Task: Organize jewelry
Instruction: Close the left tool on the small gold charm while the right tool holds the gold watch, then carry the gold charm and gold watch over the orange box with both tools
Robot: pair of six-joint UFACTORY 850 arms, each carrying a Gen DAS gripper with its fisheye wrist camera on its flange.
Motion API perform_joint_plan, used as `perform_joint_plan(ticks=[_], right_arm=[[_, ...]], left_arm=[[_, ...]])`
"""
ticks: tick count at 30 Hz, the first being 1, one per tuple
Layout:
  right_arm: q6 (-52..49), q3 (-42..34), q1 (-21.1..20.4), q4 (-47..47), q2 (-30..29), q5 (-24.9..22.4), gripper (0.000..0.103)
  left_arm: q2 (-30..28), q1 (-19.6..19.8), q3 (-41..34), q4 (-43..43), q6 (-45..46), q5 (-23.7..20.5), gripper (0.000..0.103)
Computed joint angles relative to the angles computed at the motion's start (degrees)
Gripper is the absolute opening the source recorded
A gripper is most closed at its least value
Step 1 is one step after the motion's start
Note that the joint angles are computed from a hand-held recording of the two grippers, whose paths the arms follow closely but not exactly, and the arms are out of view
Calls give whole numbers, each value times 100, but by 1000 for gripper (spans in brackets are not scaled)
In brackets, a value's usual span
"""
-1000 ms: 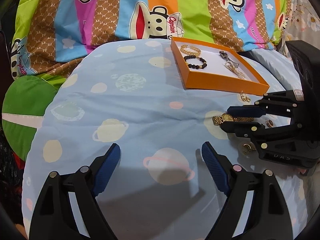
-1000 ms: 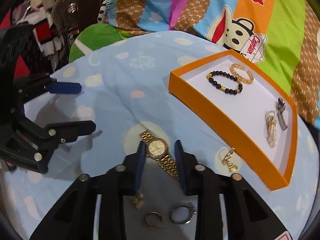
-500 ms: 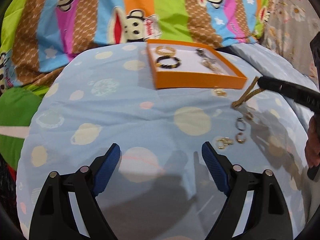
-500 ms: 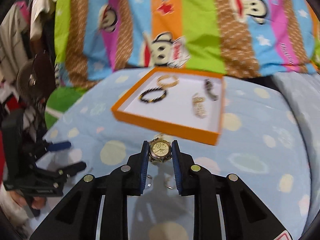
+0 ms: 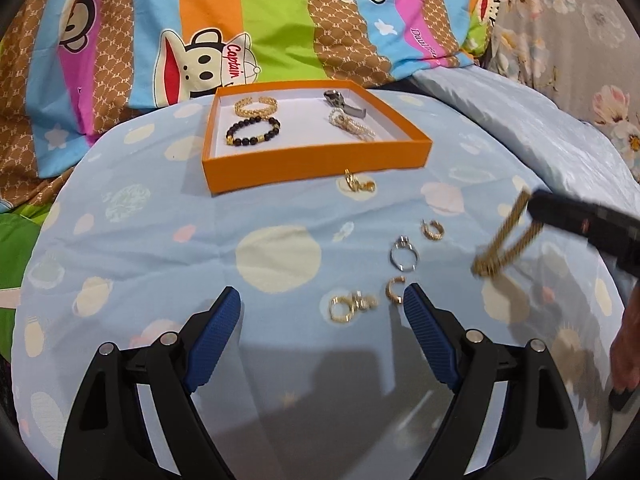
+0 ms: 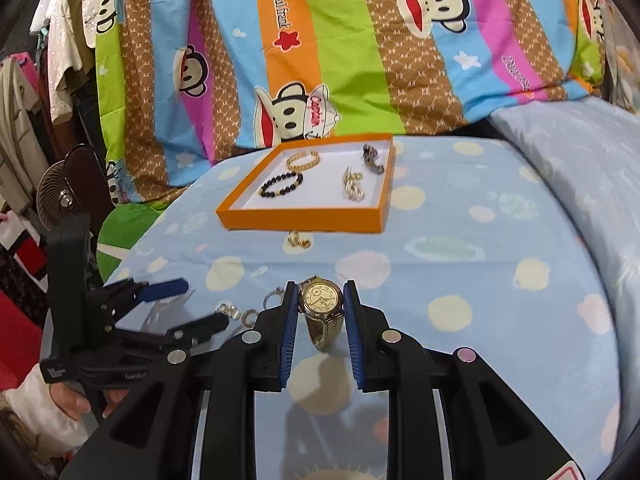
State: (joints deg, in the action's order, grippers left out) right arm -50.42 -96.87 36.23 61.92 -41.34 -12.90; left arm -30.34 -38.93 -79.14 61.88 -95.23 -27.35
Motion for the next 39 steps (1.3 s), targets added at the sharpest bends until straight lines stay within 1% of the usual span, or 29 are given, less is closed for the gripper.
perform_joint_plan(ticks=[1, 2, 5, 9, 12, 14, 15, 16, 20, 21, 22, 24, 27, 28, 30, 32, 34, 39], right_arm=[[285, -50, 22, -322, -45, 28, 21], [343, -33, 41, -405, -48, 53, 21], [186, -7, 48, -242, -66, 35, 21], [298, -20, 23, -287, -102, 16, 21], [456, -61, 14, -405, -132, -3, 21], [509, -77, 10, -447, -144, -12, 21], [591, -92, 12, -525, -152, -9, 21], [656, -108, 12, -587, -165, -12, 21], [716, -144, 4, -629, -196, -51, 21], [710, -141, 8, -625, -195, -47, 21], [681, -130, 11, -599, -188, -36, 21], [564, -99, 9, -460, -164, -7, 21], [400, -65, 1, -255, -113, 34, 21], [291, -51, 4, -142, -83, 71, 21], [140, -76, 1, -25, -52, 103, 21], [388, -208, 10, -355, -64, 148, 21], [771, -455, 11, -781, -135, 122, 21], [1869, -1330, 17, -1870, -489, 21, 21]], left_arm=[[-31, 32, -61, 8, -21, 0, 81], [-65, 70, -132, 53, -80, 26, 81], [-239, 154, -439, 136, -114, 15, 81], [-703, 271, -1151, -233, 496, -53, 80], [-1133, 379, -1769, -974, 1324, -141, 63], [-1363, 449, -2090, -1483, 1789, -207, 59], [-1428, 472, -2174, -1633, 1911, -209, 53], [-1482, 502, -2248, -1870, 2137, -180, 41], [-1448, 501, -2174, -1855, 2164, -111, 22], [-1451, 498, -2184, -1881, 2204, -120, 13], [-1440, 488, -2164, -1863, 2200, -125, 7], [-1391, 493, -2101, -1878, 2212, -61, 6], [-1148, 509, -1813, -1818, 2021, 178, 6], [-990, 514, -1637, -1707, 1865, 311, 6], [-738, 501, -1389, -1376, 1514, 428, 6], [-434, 471, -1125, -827, 1055, 446, 6], [-205, 464, -974, -478, 853, 369, 6], [60, 594, -931, -235, 857, 217, 6]])
